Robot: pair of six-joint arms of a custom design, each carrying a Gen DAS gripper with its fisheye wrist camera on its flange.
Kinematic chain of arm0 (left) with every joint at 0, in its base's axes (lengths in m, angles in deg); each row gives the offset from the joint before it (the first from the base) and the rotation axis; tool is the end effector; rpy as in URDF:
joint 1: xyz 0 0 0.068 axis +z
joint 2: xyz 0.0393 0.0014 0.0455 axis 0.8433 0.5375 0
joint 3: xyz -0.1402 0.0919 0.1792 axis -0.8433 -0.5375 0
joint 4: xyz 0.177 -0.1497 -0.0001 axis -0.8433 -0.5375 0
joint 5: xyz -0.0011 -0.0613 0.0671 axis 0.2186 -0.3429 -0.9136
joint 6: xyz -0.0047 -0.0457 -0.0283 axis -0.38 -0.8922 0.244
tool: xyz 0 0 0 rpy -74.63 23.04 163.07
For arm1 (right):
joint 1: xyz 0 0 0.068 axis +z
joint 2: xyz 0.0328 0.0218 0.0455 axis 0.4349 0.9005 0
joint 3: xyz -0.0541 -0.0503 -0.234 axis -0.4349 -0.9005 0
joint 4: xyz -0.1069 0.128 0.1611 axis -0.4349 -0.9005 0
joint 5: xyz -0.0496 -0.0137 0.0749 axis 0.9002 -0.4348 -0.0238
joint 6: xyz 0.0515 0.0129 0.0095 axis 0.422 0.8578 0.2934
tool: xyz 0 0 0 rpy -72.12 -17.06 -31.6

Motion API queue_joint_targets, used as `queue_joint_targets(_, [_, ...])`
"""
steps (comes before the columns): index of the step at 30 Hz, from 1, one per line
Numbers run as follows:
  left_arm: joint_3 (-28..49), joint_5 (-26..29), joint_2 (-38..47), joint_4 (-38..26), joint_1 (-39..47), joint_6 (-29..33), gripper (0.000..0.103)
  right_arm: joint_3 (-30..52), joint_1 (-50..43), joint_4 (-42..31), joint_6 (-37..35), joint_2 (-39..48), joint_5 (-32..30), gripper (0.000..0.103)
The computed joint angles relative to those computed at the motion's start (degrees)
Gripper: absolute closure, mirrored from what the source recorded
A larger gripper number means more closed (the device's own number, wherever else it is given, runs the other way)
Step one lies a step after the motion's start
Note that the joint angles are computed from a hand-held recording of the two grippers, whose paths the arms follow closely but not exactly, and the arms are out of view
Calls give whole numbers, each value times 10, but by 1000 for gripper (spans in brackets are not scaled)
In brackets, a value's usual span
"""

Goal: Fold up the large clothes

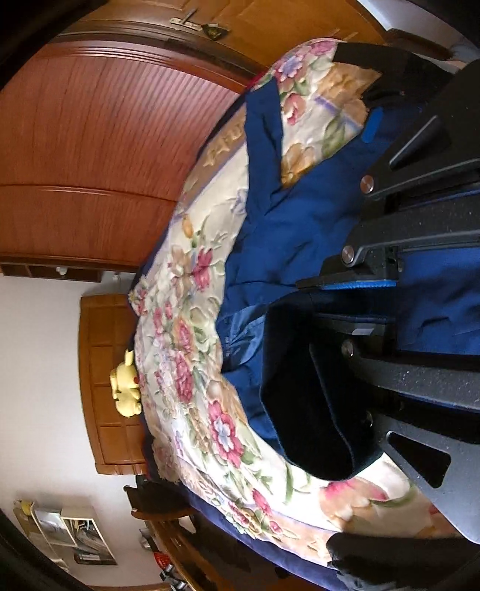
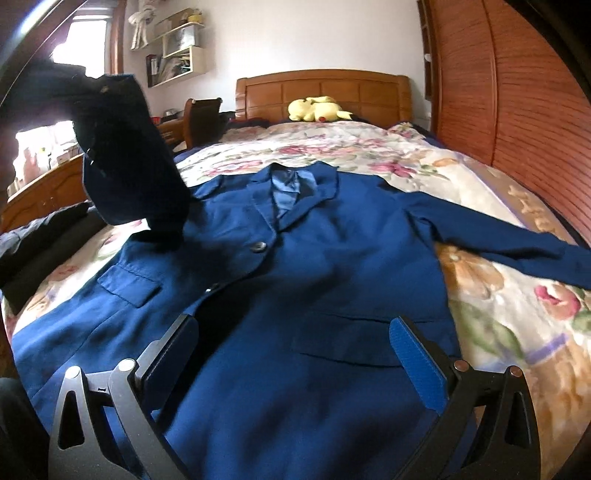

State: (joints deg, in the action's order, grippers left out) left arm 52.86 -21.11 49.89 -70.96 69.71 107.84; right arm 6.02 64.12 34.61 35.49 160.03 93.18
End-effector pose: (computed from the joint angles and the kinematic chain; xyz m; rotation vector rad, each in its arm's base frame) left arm 0.3505 0.0566 0.2849 0.4560 2.1728 -0.3286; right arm 0.2153 0.1545 0.2094 -0.1911 2.0692 0.2102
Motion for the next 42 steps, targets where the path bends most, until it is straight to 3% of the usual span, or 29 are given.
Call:
queue_joint_targets(4, [-29, -22, -15, -10, -10, 16, 92, -10, -9, 3, -6, -8, -2, 0])
queue_joint_targets(7, [-51, -38, -23, -16, -18, 36, 84, -14, -20, 3, 2, -12, -24, 0])
queue_joint_targets(11, [-107, -1, -60, -12, -1, 64, 66, -8, -14, -5, -6, -7, -15, 0])
queue_joint_targets(15, [-150, 53, -81, -31, 31, 103, 59, 0, 5, -8, -12, 2, 9, 0])
queue_joint_targets(17, [-173, 73, -89, -21, 59, 112, 42, 4, 13, -12, -13, 4, 13, 0])
queue_joint_targets(21, [-189, 113, -77, -8, 120, 124, 31, 12, 35, -12, -17, 6, 18, 0])
queue_joint_targets(33, [-172, 134, 35, 84, 274, 122, 30, 94, 100, -20, -52, 88, 23, 1])
queue_joint_targets(42, [-147, 177, 83, 147, 358, 119, 30, 216, 137, -100, -64, 169, 5, 8])
